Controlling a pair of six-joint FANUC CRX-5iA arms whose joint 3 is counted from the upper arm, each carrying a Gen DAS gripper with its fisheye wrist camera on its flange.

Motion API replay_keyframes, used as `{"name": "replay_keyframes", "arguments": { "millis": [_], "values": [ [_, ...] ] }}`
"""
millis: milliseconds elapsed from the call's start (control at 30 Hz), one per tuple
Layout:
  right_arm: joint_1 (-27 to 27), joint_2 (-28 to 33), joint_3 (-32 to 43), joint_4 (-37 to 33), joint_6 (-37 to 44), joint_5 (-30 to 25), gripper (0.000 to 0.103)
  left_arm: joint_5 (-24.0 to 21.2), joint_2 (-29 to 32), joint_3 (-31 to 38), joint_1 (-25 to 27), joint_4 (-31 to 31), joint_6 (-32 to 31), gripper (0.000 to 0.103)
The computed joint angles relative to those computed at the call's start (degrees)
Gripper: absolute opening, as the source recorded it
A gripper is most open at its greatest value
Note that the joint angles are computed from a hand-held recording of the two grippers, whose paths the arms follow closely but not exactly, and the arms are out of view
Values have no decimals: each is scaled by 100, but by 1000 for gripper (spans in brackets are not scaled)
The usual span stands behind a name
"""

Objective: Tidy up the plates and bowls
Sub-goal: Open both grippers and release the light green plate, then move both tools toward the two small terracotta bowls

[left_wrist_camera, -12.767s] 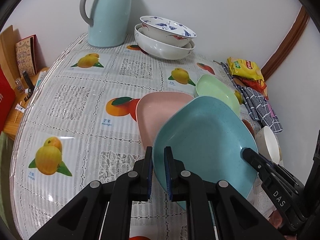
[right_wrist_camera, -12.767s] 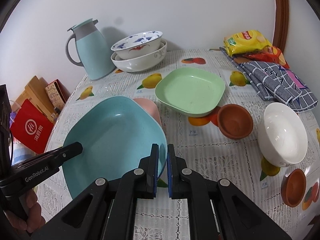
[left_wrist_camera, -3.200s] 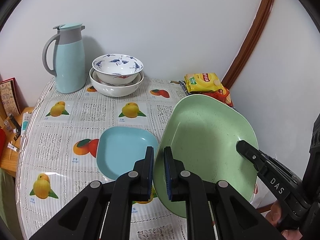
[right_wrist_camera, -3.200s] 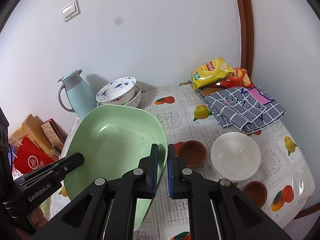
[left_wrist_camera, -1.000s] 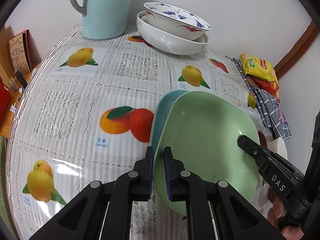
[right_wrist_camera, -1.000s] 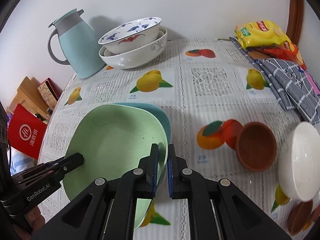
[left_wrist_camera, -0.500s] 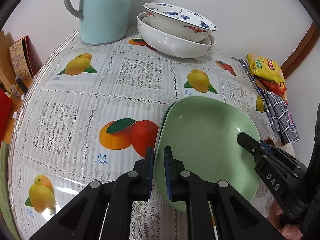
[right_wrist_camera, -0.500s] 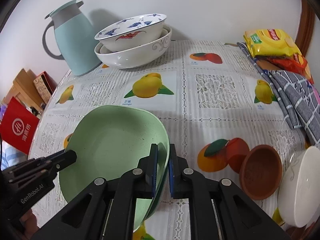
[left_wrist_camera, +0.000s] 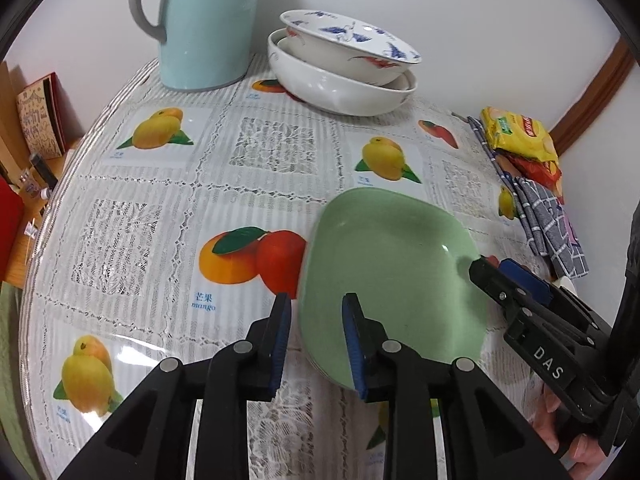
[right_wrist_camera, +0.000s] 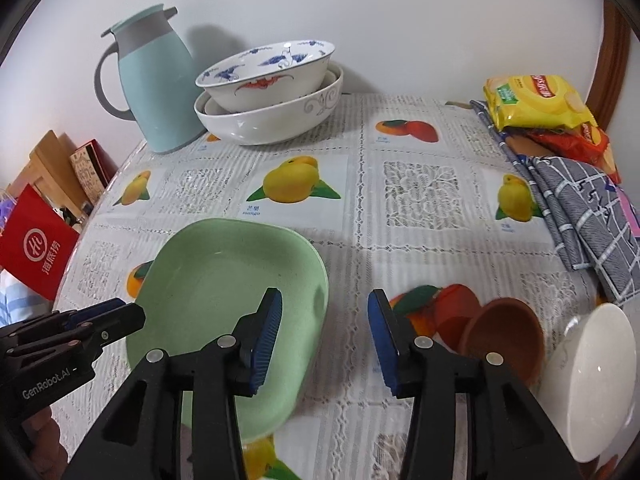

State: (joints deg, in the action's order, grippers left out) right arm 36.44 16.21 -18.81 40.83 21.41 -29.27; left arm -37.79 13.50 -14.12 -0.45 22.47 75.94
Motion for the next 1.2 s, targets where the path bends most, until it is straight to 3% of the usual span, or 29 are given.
{"name": "replay_keyframes", "arguments": {
  "millis": [100,300,433,633,767,1033,1200],
  "values": [
    [19,-230,-291,285,-295,25,45,25,-152,-63,-69,-38,13,31],
    [11,-1004,-1200,1263,-1342,29,50,161,-506,-236,-348,-7,-114,32],
    [-59,-1651,-1883,2007,-2154,-156,59,238,-717,-358,-610,98,-241,32],
    [-224,-2607,-2710,2390,-2743,-465,59,338,-910,-415,-1017,-8,-171,32],
    [-237,-3112,-3127,2405,-2963,-765,59,462,-973,-471,-1239,68,-123,32],
    [-148,-3892,-3683,1574,-2709,-1250,59,715,-917,-541,-1641,332,-330,32],
    [-276,-4250,-3979,1150,-2524,-1016,59,680,-720,-322,-1815,101,-5,32]
  ]
}}
